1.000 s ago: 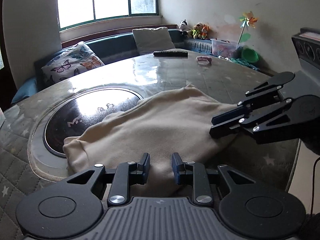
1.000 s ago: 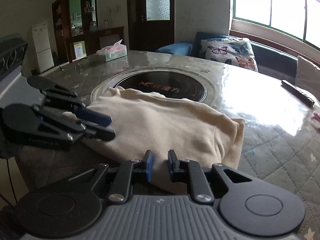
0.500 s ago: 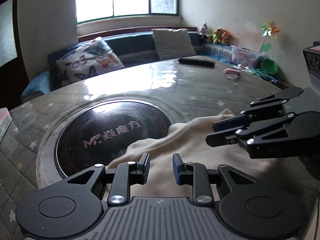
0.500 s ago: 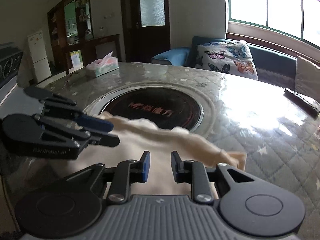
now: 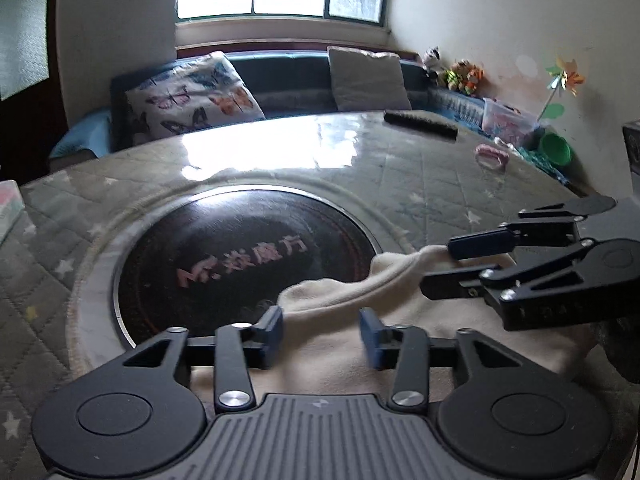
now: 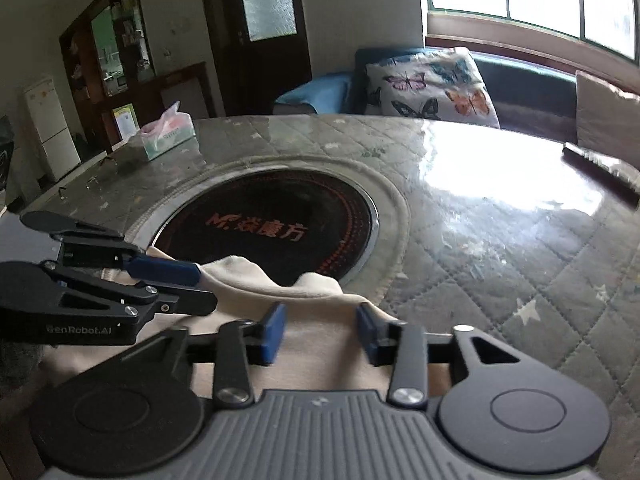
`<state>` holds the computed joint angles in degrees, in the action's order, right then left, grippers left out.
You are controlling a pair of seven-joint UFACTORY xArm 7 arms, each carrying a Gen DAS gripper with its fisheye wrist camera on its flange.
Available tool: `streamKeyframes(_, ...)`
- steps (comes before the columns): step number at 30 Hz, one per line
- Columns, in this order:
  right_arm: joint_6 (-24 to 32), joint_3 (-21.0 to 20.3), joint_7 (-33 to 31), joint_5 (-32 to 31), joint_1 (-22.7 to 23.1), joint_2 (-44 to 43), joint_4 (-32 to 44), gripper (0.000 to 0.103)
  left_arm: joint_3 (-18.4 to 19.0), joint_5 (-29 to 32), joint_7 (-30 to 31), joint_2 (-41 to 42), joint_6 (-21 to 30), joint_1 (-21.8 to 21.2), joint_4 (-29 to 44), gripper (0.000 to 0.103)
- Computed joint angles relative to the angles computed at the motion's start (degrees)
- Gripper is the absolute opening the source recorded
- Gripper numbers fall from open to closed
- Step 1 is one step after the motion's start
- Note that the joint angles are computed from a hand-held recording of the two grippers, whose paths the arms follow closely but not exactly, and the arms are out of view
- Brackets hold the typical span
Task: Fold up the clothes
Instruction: 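Grasp the folded shirt edge with the left gripper and lift it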
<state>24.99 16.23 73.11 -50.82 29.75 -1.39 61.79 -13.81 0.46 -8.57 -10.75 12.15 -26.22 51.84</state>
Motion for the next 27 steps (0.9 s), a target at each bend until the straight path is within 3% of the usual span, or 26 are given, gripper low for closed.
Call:
streamKeyframes(4, 1.4, 0.8, 2.0, -3.2, 0.5, -0.8, 0.2, 0.061, -0.9, 2.5, -3.8, -3.6, -1.0, 2.3, -2.5, 0.064)
streamKeyframes(9, 3.0, 2.1, 2.3, -5.3, 1.4, -1.5, 0.2, 0.076, -1.2, 4.7, -6.2, -8.5, -2.2, 4.5, -6.1, 0.098)
streamKeyframes(11, 3.9, 2.8, 2.5, -6.5, 2.0, -1.5, 0.6, 0.082, -0.7, 4.3, -6.2, -10.2, -2.9, 4.3, -7.7, 0.103)
streamKeyframes(13, 4.3, 3.3, 1.8, -6.9, 2.7, -1.2, 1.1, 0.086, 0.9, 2.7, -5.3, -11.8, -3.1, 2.9, -8.9, 0.103)
streamKeyframes(17, 5.1, 3.9, 0.5, -7.6, 4.5, -0.3, 2.6, 0.092, 0.6, 2.0, -6.3, -14.4, -2.1, 4.3, -10.6, 0.103)
streamKeyframes(21, 4.9, 4.1, -2.3, -7.3, 6.7, 1.5, 4.6, 0.093, -2.2, 3.3, -10.8, -17.6, -0.5, 8.3, -12.6, 0.103)
streamKeyframes(27, 6.2, 3.5, -9.7, -8.5, 12.0, 7.2, 10.2, 0.091, -0.7, 1.7, -14.8, -21.0, 2.4, 8.0, -15.1, 0.103)
